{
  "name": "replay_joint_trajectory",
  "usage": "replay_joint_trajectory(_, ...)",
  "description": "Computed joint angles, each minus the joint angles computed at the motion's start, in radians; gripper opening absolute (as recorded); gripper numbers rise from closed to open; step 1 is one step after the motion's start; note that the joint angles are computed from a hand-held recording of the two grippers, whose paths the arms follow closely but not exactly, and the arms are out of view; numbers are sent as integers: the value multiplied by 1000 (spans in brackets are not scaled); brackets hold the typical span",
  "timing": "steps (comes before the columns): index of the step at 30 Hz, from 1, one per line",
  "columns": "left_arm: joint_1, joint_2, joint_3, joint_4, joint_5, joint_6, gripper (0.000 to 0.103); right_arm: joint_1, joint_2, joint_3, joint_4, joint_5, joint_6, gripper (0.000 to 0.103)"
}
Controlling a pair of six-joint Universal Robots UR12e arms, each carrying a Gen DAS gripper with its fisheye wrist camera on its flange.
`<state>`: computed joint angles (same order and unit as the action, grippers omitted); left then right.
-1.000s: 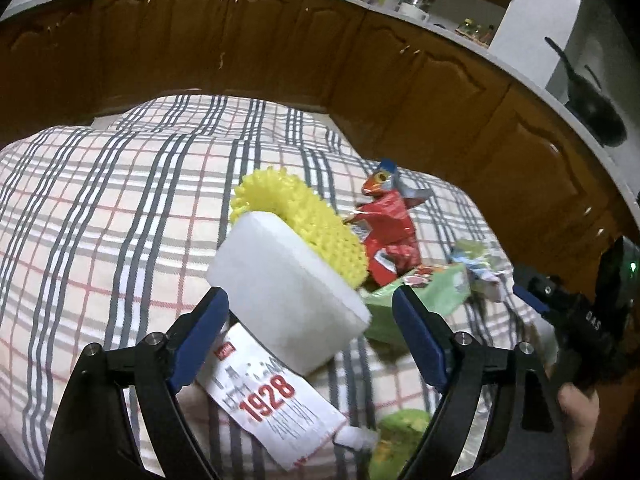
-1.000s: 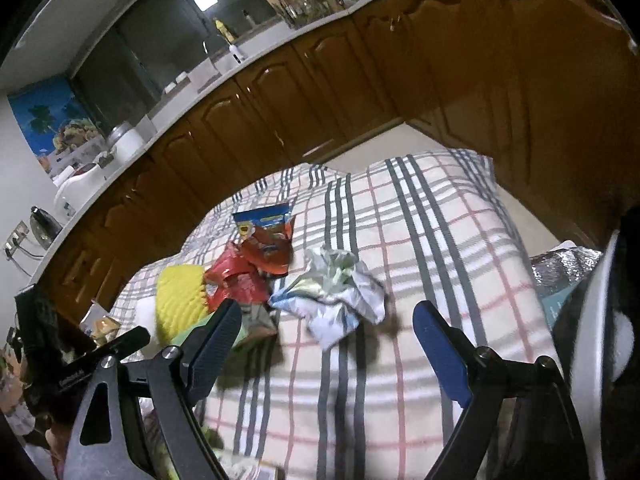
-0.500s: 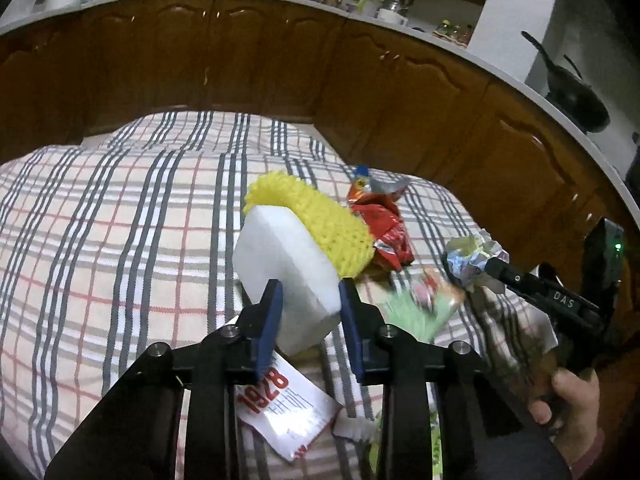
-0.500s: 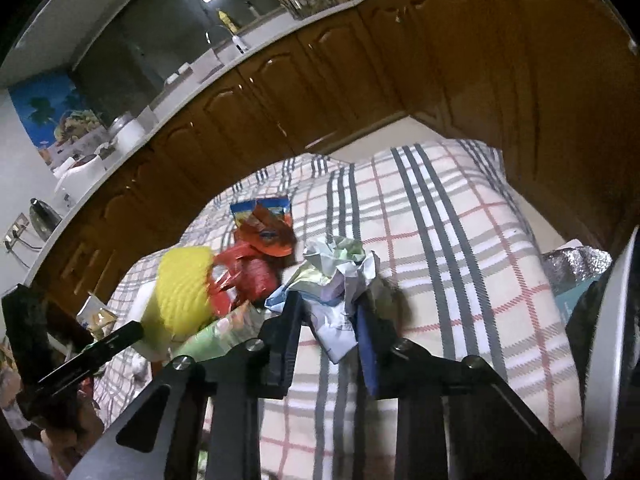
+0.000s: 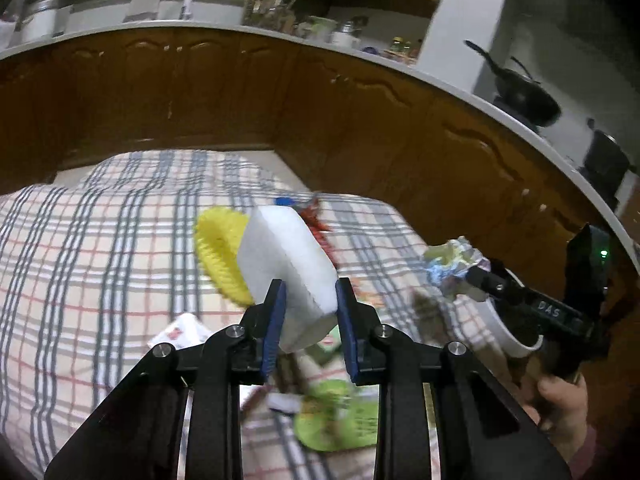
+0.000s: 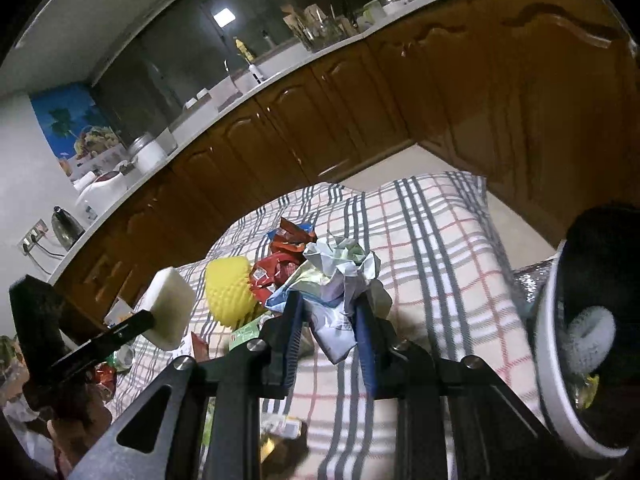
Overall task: Collect trash
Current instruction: 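Carry both items over the bin and open both tools to drop them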
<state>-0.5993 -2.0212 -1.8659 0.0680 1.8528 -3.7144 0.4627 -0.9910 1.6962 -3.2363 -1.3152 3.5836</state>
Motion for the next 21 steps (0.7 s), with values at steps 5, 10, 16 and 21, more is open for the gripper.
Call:
replay_joint_trajectory(5, -18, -19, 34, 9, -46, 44, 24, -7, -38, 55, -31, -41, 1, 26)
replay_joint_trajectory(10, -41, -47, 83, -3, -89, 84, 24, -18, -73, 109, -63, -79, 17, 26)
replay_joint_trajectory(16, -62, -75, 133, -19, -137, 125, 24, -34, -106, 162, -82, -122, 28, 26)
replay_joint_trajectory(21, -75, -99, 177, -38, -176, 151, 24, -48, -127, 202, -99, -151, 44, 26)
